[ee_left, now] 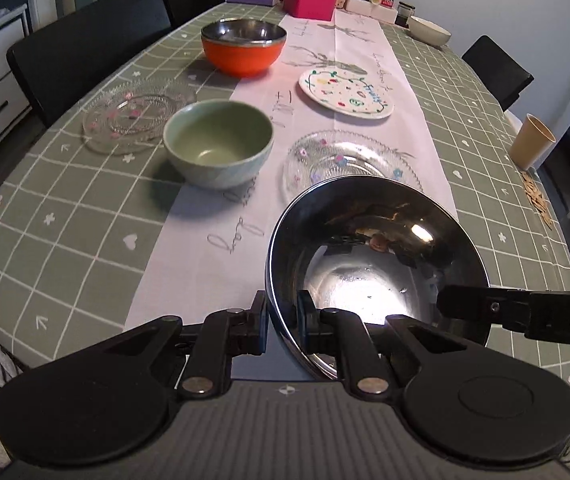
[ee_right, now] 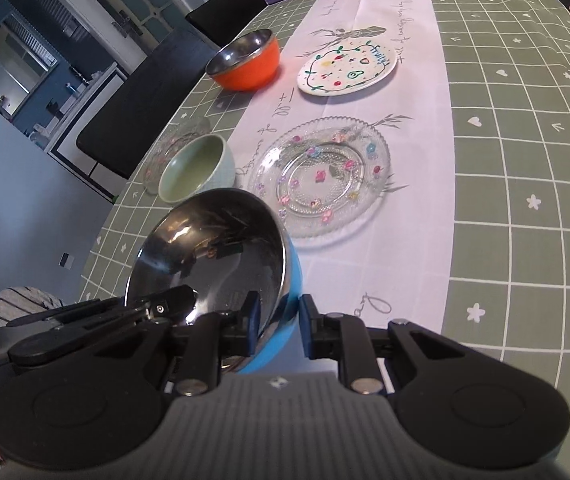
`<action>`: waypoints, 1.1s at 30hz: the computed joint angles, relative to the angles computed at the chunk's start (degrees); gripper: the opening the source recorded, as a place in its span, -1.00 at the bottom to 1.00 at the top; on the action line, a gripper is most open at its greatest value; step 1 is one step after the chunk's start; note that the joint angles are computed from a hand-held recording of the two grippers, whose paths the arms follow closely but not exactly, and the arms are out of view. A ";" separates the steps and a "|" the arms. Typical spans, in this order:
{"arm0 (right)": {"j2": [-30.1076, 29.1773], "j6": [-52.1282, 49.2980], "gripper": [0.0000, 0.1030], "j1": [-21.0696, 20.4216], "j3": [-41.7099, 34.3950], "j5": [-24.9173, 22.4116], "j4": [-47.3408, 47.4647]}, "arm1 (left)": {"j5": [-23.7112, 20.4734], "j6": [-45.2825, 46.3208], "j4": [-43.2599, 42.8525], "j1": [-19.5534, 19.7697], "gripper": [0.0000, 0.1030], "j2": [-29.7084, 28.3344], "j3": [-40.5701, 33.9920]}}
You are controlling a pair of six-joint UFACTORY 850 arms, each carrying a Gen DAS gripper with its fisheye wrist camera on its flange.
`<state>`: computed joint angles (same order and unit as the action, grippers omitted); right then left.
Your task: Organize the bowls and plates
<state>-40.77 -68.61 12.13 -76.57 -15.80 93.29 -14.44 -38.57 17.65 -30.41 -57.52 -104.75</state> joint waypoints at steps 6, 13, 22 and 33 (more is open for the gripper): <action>-1.24 4.24 -0.64 0.97 -0.67 -0.72 -4.40 | 3.10 0.84 -1.84 1.18 -0.69 2.12 3.96; -3.71 9.96 -0.64 2.54 -3.90 -1.08 -9.40 | 3.79 1.15 -3.84 2.79 -0.69 2.48 5.22; -7.07 16.79 -0.64 4.08 -9.54 -1.11 -16.89 | 4.95 -1.67 -2.75 4.64 -0.67 3.39 7.54; -10.72 25.42 -0.64 5.16 -15.87 -1.53 -26.25 | 4.95 1.13 -6.70 6.09 -0.65 3.27 7.95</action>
<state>-51.50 -43.19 17.30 -92.43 -17.33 67.04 -9.49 -37.44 10.95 -24.32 -54.25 -96.80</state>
